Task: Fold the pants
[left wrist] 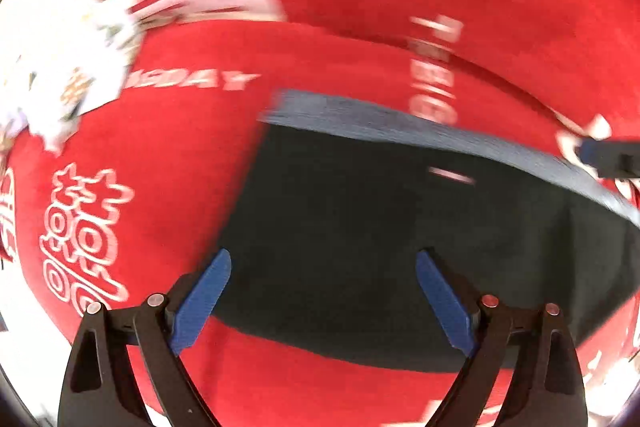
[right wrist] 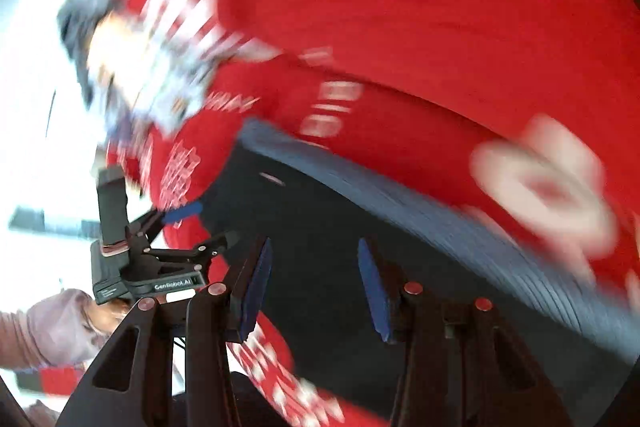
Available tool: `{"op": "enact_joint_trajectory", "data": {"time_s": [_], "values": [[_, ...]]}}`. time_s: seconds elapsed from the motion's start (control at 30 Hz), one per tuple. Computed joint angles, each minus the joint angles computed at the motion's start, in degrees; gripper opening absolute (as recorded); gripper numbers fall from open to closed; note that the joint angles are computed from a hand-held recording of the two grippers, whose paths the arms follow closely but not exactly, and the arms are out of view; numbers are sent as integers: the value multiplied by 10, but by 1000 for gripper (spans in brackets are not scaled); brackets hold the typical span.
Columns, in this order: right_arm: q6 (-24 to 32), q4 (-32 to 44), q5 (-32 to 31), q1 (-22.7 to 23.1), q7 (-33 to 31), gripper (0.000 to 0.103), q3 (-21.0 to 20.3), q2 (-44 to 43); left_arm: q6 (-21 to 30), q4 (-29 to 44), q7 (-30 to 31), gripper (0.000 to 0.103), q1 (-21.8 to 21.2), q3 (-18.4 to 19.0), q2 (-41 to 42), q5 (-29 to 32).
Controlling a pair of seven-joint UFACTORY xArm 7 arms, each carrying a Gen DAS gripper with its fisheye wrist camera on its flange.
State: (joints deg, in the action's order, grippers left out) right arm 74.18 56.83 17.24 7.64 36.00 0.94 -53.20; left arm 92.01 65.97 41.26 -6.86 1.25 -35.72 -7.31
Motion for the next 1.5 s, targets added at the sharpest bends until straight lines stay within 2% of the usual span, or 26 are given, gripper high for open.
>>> {"op": "enact_joint_trajectory", "data": {"time_s": [0.1, 0.2, 0.3, 0.37, 0.43, 0.47, 0.5, 0.57, 0.63, 0.73, 0.8, 0.83, 0.87, 0.9, 0.97, 1.03, 1.07, 1.1, 1.13, 1.17, 1.27, 1.4, 1.43, 1.47, 1.5], "values": [[-47, 69, 5, 38, -98, 49, -21, 165, -15, 16, 4, 95, 13, 23, 58, -7], [-44, 141, 13, 42, -160, 49, -25, 288, 12, 19, 13, 95, 24, 38, 88, -30], [-19, 191, 10, 34, -200, 49, -15, 361, 51, 22, 34, 94, 35, 52, 103, -59], [-3, 222, 8, 24, -211, 49, -7, 405, 69, 24, 55, 82, 40, 62, 114, -83], [8, 225, 33, 16, -219, 49, -7, 418, 88, 33, 64, 62, 45, 63, 131, -97], [12, 226, 40, 12, -223, 40, -5, 418, 101, 37, 68, 54, 48, 64, 136, -106], [14, 229, 47, 10, -227, 21, -4, 419, 116, 43, 70, 47, 41, 73, 139, -113], [22, 239, 48, 7, -226, 7, 2, 414, 102, 42, 89, 40, 55, 58, 133, -114], [18, 243, 71, 7, -232, 6, 1, 406, 106, 49, 102, 37, 59, 59, 128, -111], [29, 276, 86, 14, -241, 6, 6, 413, 105, 55, 110, 37, 71, 64, 126, -106], [30, 279, 83, 14, -236, 6, 9, 424, 70, 33, 114, 37, 77, 56, 112, -87], [30, 274, 71, 12, -229, 6, 12, 427, 31, 6, 107, 40, 78, 43, 103, -74], [27, 267, 54, 11, -219, 6, 18, 435, 17, -5, 100, 45, 79, 38, 97, -61], [26, 261, 33, 10, -207, 6, 23, 444, 3, -14, 87, 55, 81, 34, 93, -52], [-11, 229, 10, 8, -176, 9, 29, 435, -6, -13, 71, 56, 78, 36, 90, -55], [-47, 198, 18, 1, -113, 19, 27, 409, -2, 3, 57, 56, 73, 38, 91, -64], [-50, 190, 11, -1, -87, 21, 27, 392, 9, 18, 53, 56, 69, 41, 95, -72], [-50, 183, 2, -2, -75, 21, 28, 374, 15, 28, 49, 61, 65, 42, 96, -80], [-49, 174, -8, -3, -61, 21, 29, 352, 22, 35, 44, 77, 58, 41, 94, -93], [-46, 162, -17, -4, -43, 21, 31, 322, 26, 38, 39, 82, 50, 38, 91, -109], [-23, 112, -33, -11, 26, 21, 38, 220, 18, 17, 21, 83, 23, 11, 80, -133], [20, 30, -48, -21, 99, 21, 48, 122, -67, -62, -38, 83, -9, -54, 57, -104], [27, 4, -64, -18, 123, 21, 48, 99, -91, -77, -59, 88, -15, -65, 56, -99], [10, -26, -67, -39, 142, 17, 61, 75, -117, -87, -75, 88, -21, -68, 51, -101], [-2, -47, -80, -49, 158, 17, 61, 57, -145, -90, -93, 88, -25, -82, 58, -84]]}}
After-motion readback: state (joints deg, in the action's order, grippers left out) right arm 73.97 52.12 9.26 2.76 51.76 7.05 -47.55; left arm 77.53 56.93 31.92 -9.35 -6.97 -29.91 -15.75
